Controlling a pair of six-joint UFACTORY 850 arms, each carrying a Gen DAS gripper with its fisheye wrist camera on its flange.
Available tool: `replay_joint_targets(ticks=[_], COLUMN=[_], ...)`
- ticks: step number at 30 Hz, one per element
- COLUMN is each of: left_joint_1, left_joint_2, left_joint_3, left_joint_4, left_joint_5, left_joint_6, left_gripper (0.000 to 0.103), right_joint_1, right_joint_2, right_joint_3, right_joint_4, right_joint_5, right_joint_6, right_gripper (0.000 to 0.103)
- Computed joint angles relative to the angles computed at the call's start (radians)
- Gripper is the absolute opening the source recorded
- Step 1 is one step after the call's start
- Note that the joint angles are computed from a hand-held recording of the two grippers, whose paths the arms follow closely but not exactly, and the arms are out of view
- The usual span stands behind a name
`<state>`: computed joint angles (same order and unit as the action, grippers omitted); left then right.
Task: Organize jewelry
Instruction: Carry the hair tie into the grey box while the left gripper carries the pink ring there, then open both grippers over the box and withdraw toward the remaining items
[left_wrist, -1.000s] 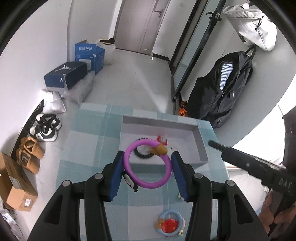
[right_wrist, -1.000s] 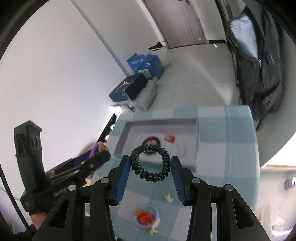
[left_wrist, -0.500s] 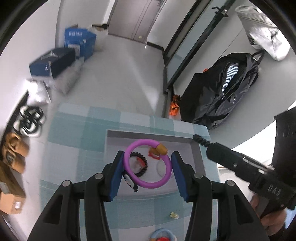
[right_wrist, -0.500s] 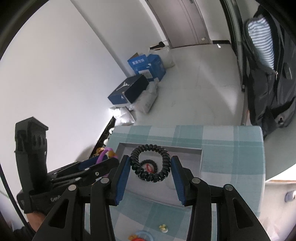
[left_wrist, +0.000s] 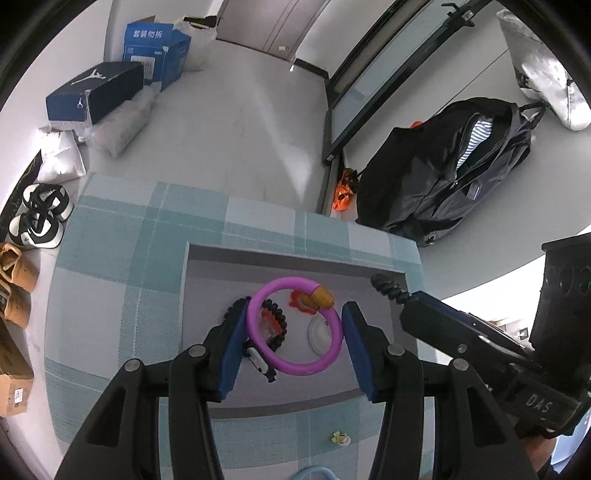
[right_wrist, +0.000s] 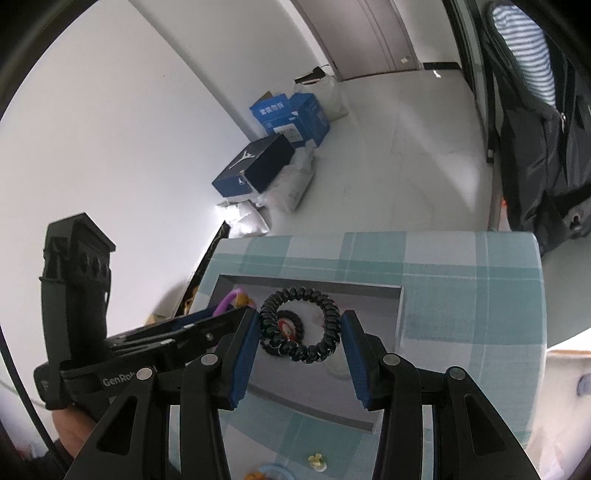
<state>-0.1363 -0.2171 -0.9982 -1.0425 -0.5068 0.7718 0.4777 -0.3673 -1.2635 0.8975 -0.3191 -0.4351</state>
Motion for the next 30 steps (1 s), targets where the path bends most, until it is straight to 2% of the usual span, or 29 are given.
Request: replay_joint_targets(ticks=[7, 10, 11, 12, 13, 16, 18, 19, 21, 25, 30], left_joint_1=[0.021, 0.027, 0.024, 0.020, 0.020, 0.017, 0.018, 0.017, 0.024, 0.026, 0.012], left_joint_2=[-0.012, -0.024, -0.027, -0.026, -0.021, -0.001, 0.014, 0.022, 0.025, 0.034, 0.069], left_joint_3=[-0.005, -0.015, -0.020, -0.020, -0.015, -0.003, 0.007, 0.013, 0.016, 0.024, 0.052], left_joint_4=[-0.041, -0.026, 0.008, 0.029, 0.022, 0.023, 0.008, 0.006, -0.011, -0.028, -0.021], left_joint_5=[-0.026, -0.059, -0.062, -0.059, -0.056, -0.039, -0.026, -0.010, -0.014, -0.008, 0.035], left_joint_6=[0.017, -0.008, -0.038, -0.053, -0.034, -0.024, -0.003, 0.000, 0.014, 0.031, 0.049], left_gripper=[0.046, 0.047, 0.049, 0.058, 0.062, 0.065, 0.081, 0.082, 0.082, 0.082, 0.082], right_joint_1=[0.012, 0.013, 0.014, 0.013, 0.013, 0.013, 0.009, 0.007, 0.009, 0.006, 0.004], right_joint_2=[0.002, 0.006, 0.008, 0.010, 0.011, 0.027, 0.037, 0.040, 0.055, 0.075, 0.095], right_joint_3=[0.003, 0.010, 0.013, 0.014, 0.015, 0.029, 0.039, 0.042, 0.054, 0.073, 0.094], right_joint_4=[-0.034, -0.030, -0.031, -0.031, -0.039, -0.003, 0.066, 0.098, 0.118, 0.144, 0.059], right_joint_5=[0.021, 0.035, 0.035, 0.033, 0.034, 0.052, 0.054, 0.055, 0.078, 0.098, 0.119], right_joint_6=[0.017, 0.019, 0.018, 0.014, 0.019, -0.025, -0.093, -0.124, -0.143, -0.163, -0.067], right_gripper=[0.046, 0.049, 0.051, 0.052, 0.054, 0.064, 0.070, 0.071, 0.077, 0.079, 0.082])
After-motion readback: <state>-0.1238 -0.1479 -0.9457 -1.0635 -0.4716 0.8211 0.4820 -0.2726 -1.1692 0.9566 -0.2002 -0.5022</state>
